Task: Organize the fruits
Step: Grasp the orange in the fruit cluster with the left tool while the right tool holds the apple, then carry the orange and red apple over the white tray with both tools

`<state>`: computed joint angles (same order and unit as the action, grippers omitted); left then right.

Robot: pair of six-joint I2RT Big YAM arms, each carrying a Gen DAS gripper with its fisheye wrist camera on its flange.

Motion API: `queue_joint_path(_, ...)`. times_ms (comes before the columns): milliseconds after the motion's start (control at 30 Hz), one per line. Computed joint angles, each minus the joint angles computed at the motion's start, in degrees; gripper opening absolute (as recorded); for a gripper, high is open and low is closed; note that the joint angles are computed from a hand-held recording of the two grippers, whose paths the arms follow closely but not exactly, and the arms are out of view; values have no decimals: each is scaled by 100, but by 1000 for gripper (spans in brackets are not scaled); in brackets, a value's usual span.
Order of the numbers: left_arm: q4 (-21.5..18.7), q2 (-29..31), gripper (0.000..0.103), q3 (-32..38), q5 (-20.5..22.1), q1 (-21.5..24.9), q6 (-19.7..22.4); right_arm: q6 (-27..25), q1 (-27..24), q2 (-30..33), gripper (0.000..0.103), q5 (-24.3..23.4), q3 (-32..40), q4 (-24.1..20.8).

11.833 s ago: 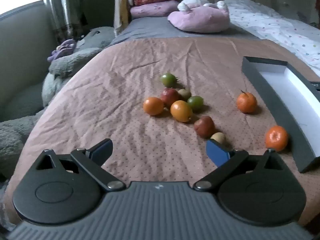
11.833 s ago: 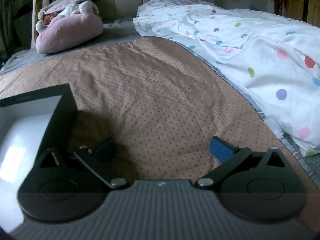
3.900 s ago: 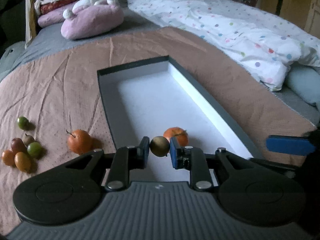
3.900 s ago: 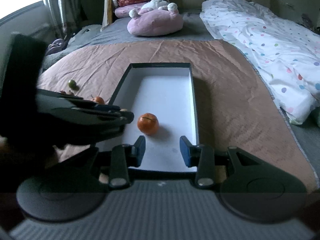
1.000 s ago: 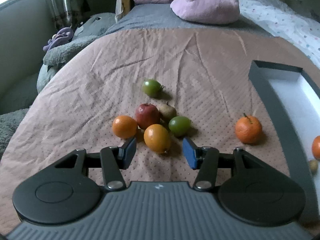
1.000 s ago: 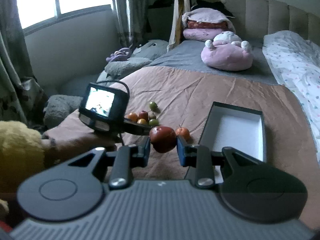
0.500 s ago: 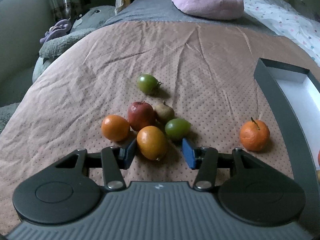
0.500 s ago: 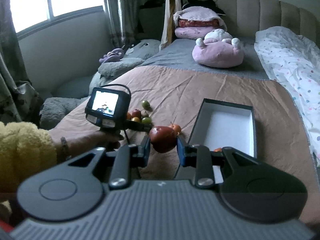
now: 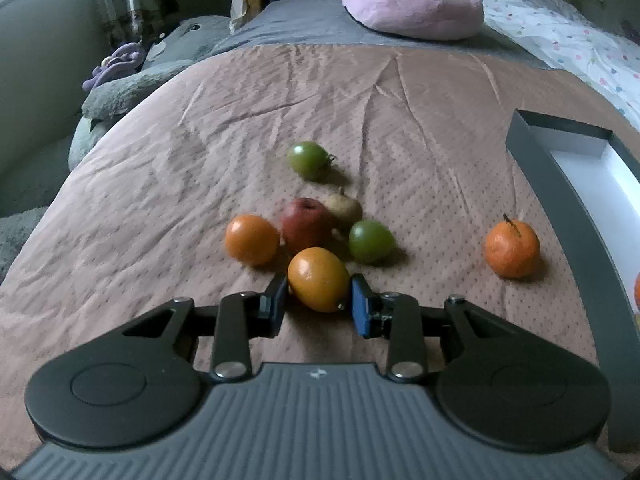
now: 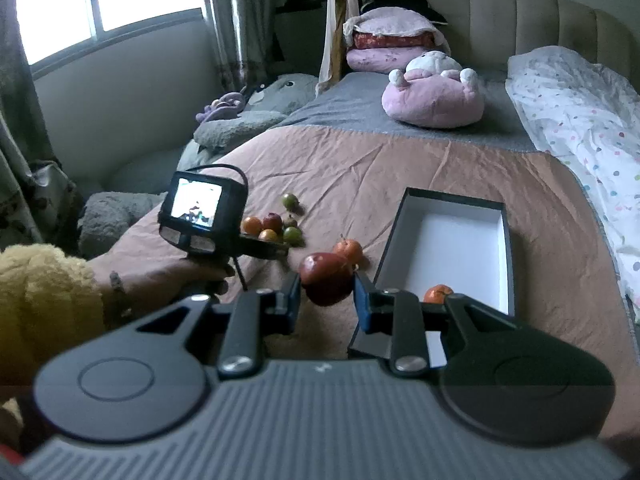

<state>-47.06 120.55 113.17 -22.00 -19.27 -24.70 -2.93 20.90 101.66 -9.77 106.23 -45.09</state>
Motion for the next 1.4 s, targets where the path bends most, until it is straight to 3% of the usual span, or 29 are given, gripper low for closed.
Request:
queue_joint_path(333, 165, -777, 38, -914, -82, -122, -242, 61, 61, -2, 31, -28, -89, 90)
queue_joint_path(600, 98, -1209, 39, -1097, -203, -293, -271, 79, 141, -120, 31, -101, -266, 296)
queue_joint_path(1067, -185, -1073, 39, -361, -352, -719, -143, 374, -72, -461, 31, -76, -791, 707)
queue_joint_path(1400, -659, -796, 39, 435, -473, -955, -91, 439, -156, -417, 31, -120, -748, 851)
